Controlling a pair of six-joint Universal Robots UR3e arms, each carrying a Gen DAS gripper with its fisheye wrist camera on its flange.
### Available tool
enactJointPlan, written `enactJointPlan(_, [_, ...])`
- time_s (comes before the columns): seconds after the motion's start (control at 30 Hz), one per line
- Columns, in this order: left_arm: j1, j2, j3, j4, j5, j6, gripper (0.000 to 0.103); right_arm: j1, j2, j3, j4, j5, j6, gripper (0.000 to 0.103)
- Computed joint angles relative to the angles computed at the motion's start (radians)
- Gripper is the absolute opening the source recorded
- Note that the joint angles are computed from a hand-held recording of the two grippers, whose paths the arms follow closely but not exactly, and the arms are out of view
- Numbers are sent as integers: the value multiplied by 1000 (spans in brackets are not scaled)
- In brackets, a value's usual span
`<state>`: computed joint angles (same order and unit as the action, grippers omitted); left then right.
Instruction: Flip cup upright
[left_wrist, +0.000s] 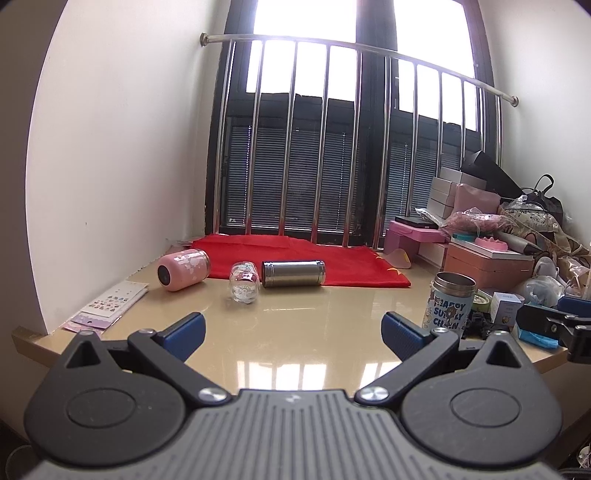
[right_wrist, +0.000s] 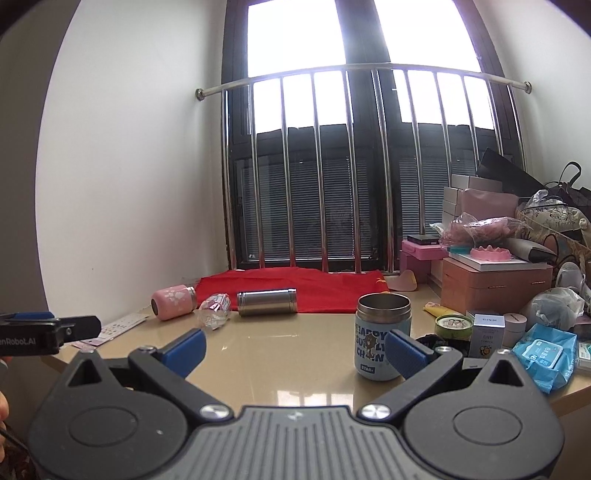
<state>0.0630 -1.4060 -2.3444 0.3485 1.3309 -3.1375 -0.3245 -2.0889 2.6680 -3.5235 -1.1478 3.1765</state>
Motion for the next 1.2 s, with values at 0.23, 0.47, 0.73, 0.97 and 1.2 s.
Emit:
enactJointPlan(0.23, [-13,-4,11,-13,13,-4,103,2,6,-1,-2,-2,-2,103])
enactJointPlan(0.47, [-21,-10,12,-12,20,-8,103,27,43,-13,-19,-32,0,103])
enactJointPlan(0.73, [-23,-13,14,-17,18,-10,103,16,36,-12,-6,-23,-4,103])
enactJointPlan(0.97, [-20,-14,13,-18,14,-11,103,38,44,-22,3,-48,-5,103])
enactJointPlan(1.2, [-18,-13,12,-17,11,-10,103,46,50,-24,-1,-57,-4,103])
